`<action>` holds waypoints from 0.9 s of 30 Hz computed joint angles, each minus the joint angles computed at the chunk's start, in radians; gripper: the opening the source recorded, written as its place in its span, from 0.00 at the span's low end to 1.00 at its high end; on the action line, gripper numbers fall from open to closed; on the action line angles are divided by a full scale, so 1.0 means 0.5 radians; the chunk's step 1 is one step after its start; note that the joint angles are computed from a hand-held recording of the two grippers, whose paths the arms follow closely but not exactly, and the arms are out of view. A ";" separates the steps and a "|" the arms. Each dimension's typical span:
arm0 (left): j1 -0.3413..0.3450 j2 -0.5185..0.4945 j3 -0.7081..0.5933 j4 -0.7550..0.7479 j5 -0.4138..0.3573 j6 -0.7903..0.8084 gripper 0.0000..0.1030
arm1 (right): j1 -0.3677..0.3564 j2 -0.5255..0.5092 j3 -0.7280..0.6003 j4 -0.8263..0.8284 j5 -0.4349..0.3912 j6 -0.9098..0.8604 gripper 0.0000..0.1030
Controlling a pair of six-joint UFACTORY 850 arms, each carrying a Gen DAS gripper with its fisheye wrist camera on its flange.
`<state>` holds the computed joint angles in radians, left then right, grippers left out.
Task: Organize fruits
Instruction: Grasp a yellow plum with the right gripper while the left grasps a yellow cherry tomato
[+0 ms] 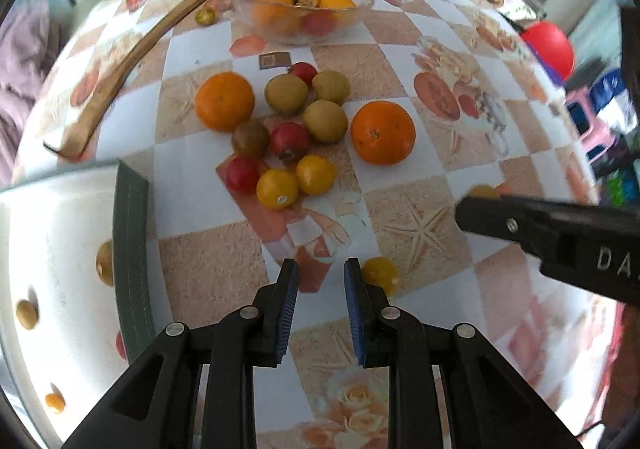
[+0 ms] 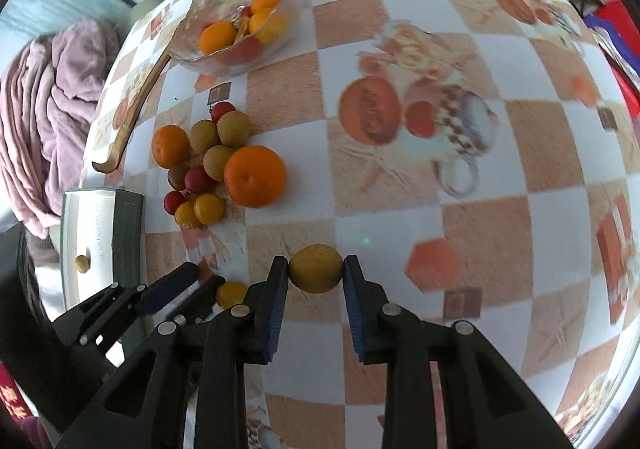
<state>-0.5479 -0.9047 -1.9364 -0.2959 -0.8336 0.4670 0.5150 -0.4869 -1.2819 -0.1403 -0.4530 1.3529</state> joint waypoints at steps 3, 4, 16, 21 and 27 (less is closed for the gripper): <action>0.032 0.008 -0.010 -0.075 -0.069 0.100 0.24 | 0.015 0.039 0.064 -0.022 0.048 0.094 0.30; 0.036 0.018 -0.003 -0.087 -0.078 0.121 0.24 | 0.021 0.057 0.095 -0.025 0.073 0.133 0.30; -0.002 0.144 0.163 -0.098 0.181 0.266 0.86 | 0.063 0.150 0.220 -0.132 0.102 0.372 0.30; -0.093 0.106 0.157 0.102 0.208 0.212 0.86 | 0.072 0.189 0.268 -0.162 0.077 0.448 0.30; -0.143 0.050 0.117 0.360 0.186 -0.031 0.59 | 0.093 0.236 0.311 -0.203 0.056 0.535 0.30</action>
<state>-0.6195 -0.8798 -1.8781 -0.1161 -0.7407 0.4516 0.5617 -0.3691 -1.1265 -0.2417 -0.4249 1.6204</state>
